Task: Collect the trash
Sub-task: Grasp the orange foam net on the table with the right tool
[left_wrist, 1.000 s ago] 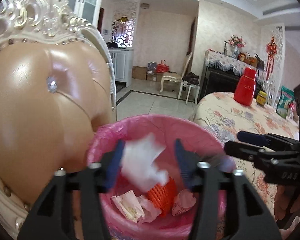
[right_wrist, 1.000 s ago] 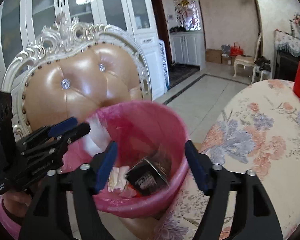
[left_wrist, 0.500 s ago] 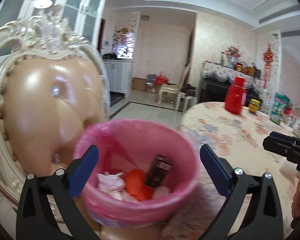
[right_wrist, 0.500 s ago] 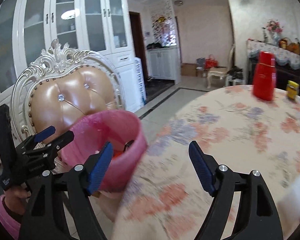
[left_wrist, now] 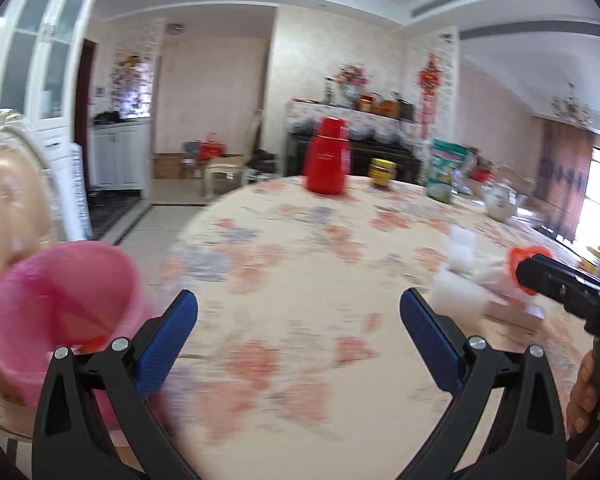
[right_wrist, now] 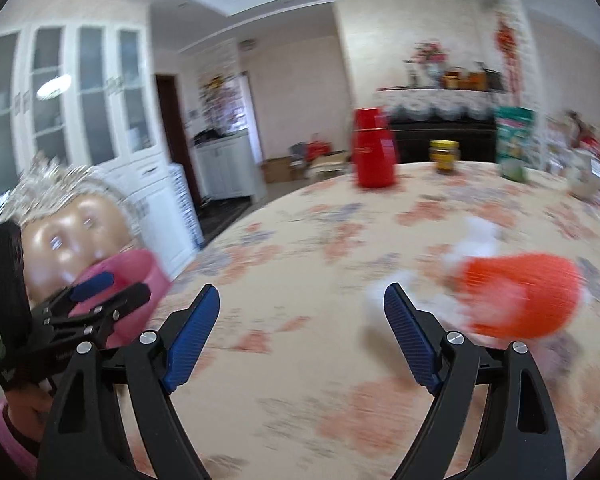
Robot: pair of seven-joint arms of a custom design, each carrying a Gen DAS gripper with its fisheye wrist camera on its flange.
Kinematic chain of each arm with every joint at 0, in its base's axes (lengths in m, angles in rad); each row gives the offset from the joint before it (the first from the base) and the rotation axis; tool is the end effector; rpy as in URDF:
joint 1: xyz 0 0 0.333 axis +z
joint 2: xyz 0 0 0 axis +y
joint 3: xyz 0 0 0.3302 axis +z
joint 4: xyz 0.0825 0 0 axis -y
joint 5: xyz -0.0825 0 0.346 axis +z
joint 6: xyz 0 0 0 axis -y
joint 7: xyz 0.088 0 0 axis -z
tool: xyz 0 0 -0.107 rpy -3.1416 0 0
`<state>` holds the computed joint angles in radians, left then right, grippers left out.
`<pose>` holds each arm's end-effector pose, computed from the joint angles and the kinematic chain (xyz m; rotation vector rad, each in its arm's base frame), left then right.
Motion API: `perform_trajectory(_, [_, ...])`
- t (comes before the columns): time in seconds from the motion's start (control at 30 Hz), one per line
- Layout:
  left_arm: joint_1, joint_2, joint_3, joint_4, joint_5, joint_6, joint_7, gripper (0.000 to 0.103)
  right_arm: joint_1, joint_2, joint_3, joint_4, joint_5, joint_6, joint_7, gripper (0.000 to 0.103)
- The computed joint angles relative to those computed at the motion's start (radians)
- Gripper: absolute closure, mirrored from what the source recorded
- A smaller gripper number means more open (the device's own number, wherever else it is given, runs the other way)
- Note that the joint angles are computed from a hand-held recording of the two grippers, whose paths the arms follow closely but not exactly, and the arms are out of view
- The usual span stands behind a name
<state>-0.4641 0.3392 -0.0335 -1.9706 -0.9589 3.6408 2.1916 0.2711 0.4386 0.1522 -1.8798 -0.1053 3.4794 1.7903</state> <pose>0.5670 -0.1854 0.4634 -1.5582 1.4888 -1.0874 0.6011 0.2650 0.4632 -1.6076 1.2238 -0.5750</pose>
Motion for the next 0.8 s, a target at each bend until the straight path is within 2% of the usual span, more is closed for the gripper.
perform_trajectory(0.13, [-0.086, 0.076, 0.038, 0.131, -0.043, -0.062, 0.054, 0.005, 0.091, -0.053, -0.158, -0.096, 0.154, 0.054, -0.039, 0.023])
perform_trajectory(0.2, [-0.136, 0.107, 0.079, 0.177, -0.055, -0.091, 0.062, 0.005, 0.134, -0.068, -0.220, -0.121, 0.252, 0.053, -0.075, 0.023])
perform_trajectory(0.27, [-0.230, 0.150, 0.174, 0.243, -0.101, -0.149, 0.088, 0.005, 0.176, -0.074, -0.275, -0.127, 0.357, 0.026, -0.102, 0.023])
perform_trajectory(0.3, [-0.297, 0.180, 0.249, 0.281, -0.136, -0.184, 0.095, 0.005, 0.178, -0.077, -0.288, -0.129, 0.401, 0.008, -0.096, 0.023])
perform_trajectory(0.33, [-0.360, 0.205, 0.330, 0.308, -0.159, -0.225, 0.087, 0.005, 0.159, -0.077, -0.276, -0.130, 0.419, -0.002, -0.078, 0.023])
perform_trajectory(0.4, [-0.421, 0.231, 0.410, 0.324, -0.152, -0.272, 0.048, 0.005, 0.136, -0.072, -0.263, -0.126, 0.443, -0.015, -0.044, 0.023])
perform_trajectory(0.47, [-0.410, 0.231, 0.392, 0.319, -0.119, -0.264, 0.035, 0.005, 0.184, -0.055, -0.321, -0.100, 0.491, -0.047, -0.038, 0.023])
perform_trajectory(0.63, [-0.355, 0.199, 0.312, 0.254, 0.000, -0.162, 0.008, 0.005, 0.356, 0.004, -0.521, -0.010, 0.556, -0.122, -0.017, 0.020])
perform_trajectory(0.73, [-0.292, 0.172, 0.251, 0.210, 0.079, -0.122, -0.056, 0.005, 0.485, 0.067, -0.691, 0.071, 0.536, -0.196, 0.021, 0.018])
perform_trajectory(0.77, [-0.261, 0.161, 0.221, 0.194, 0.108, -0.114, -0.079, 0.005, 0.537, 0.108, -0.769, 0.115, 0.521, -0.244, 0.043, 0.018])
perform_trajectory(0.8, [-0.229, 0.155, 0.191, 0.184, 0.135, -0.110, -0.106, 0.005, 0.567, 0.140, -0.822, 0.152, 0.501, -0.290, 0.065, 0.018])
